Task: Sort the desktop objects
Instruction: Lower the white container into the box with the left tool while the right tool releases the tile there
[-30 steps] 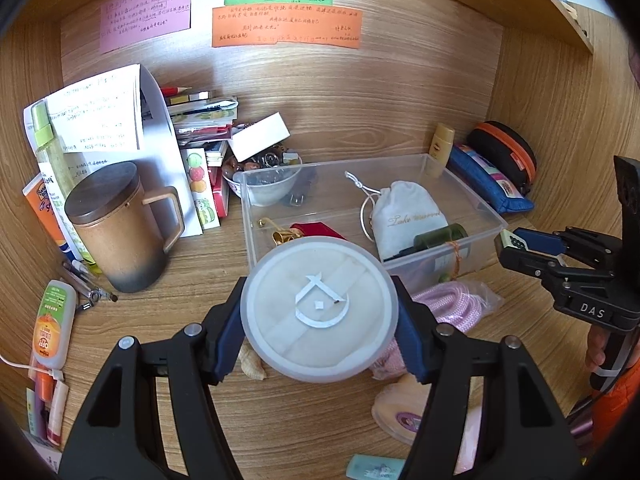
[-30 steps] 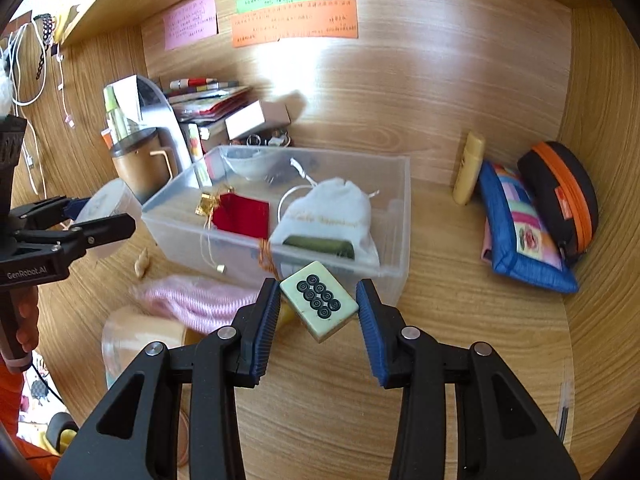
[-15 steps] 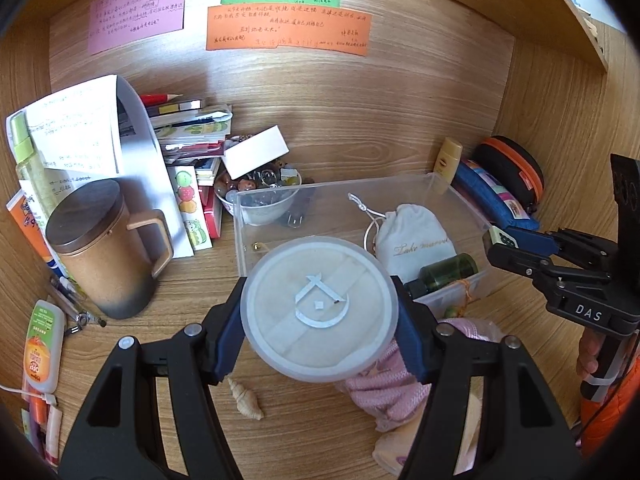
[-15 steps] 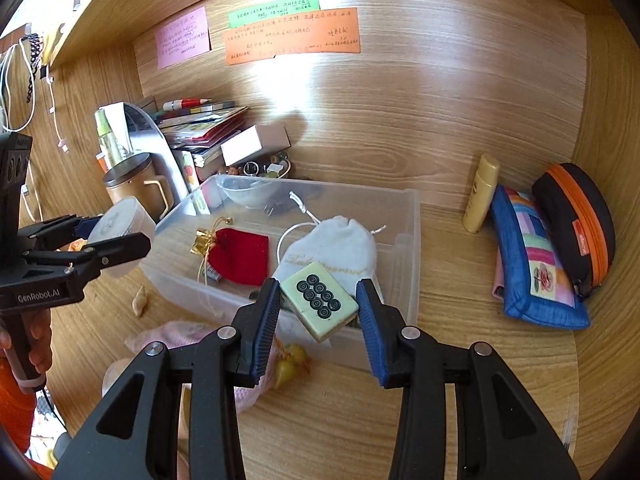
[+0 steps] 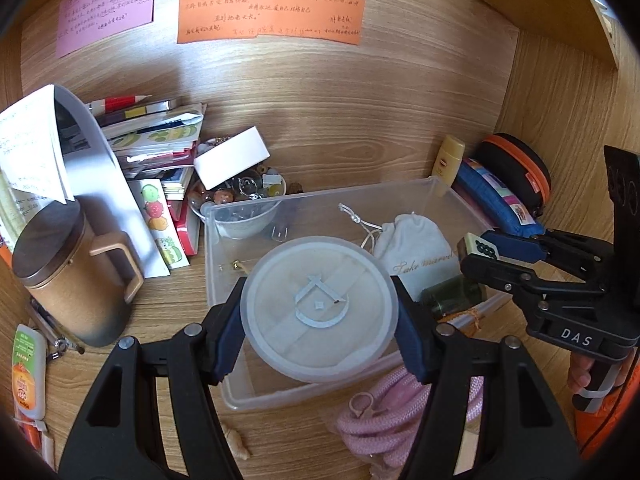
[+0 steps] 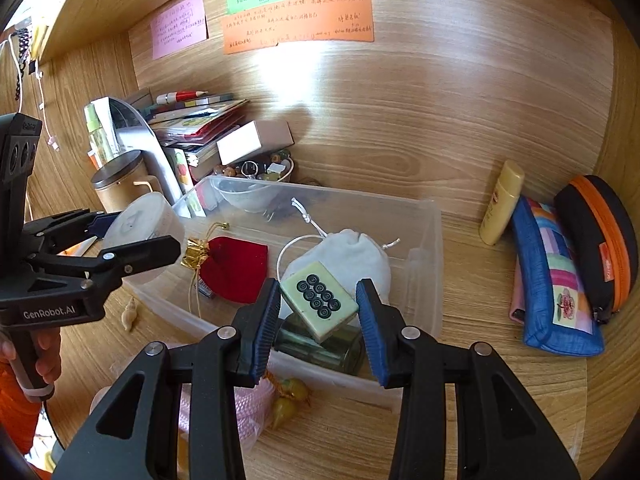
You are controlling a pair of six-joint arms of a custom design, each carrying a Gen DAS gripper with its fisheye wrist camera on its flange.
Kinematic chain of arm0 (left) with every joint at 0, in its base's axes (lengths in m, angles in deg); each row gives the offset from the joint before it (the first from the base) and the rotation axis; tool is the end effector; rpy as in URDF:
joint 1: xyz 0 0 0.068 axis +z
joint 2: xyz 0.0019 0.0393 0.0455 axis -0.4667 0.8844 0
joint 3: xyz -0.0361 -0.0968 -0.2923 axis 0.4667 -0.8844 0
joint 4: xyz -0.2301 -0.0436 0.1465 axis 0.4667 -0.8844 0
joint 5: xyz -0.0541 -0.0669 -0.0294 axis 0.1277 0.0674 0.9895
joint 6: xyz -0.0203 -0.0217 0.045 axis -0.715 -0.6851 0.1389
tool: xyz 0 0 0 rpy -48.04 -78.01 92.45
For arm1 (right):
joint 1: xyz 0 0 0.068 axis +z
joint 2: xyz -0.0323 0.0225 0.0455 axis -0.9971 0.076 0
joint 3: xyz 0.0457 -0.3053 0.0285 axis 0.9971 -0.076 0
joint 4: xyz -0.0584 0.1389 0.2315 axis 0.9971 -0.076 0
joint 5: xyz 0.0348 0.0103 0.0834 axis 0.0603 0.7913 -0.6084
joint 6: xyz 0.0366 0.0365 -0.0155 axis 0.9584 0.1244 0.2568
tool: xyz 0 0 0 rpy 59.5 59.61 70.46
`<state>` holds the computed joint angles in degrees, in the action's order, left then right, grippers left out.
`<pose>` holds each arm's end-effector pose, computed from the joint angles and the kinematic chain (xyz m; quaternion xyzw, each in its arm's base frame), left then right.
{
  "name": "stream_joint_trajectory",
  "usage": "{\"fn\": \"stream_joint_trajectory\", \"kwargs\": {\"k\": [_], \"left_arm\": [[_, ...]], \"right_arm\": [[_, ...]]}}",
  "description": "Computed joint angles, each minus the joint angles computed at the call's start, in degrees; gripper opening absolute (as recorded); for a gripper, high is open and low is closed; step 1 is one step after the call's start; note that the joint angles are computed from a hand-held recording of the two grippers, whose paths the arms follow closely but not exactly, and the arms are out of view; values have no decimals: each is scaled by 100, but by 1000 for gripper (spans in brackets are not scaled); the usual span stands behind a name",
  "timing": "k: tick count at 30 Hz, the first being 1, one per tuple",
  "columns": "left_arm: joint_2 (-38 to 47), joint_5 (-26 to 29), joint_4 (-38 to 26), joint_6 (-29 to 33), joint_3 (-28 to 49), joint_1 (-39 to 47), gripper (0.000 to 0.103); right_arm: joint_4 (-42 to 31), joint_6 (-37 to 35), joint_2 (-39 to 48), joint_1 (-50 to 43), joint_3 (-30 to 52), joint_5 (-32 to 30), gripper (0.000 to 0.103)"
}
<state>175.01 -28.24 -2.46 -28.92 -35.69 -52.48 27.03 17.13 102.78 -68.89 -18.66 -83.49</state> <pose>0.2492 -0.1059 0.0991 0.0108 0.9073 -0.0554 0.4167 0.3070 0.1004 0.0929 -0.2301 0.8793 0.1323 0.3955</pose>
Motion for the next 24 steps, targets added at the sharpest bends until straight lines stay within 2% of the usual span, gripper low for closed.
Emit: {"fn": "stream_joint_trajectory", "kwargs": {"k": [14, 24], "left_arm": [[934, 327, 135, 0, 453, 186, 65], [1123, 301, 112, 102, 647, 104, 65]], "right_arm": [[-35, -138, 516, -5, 347, 6, 36], [-31, -183, 710, 11, 467, 19, 36]]}}
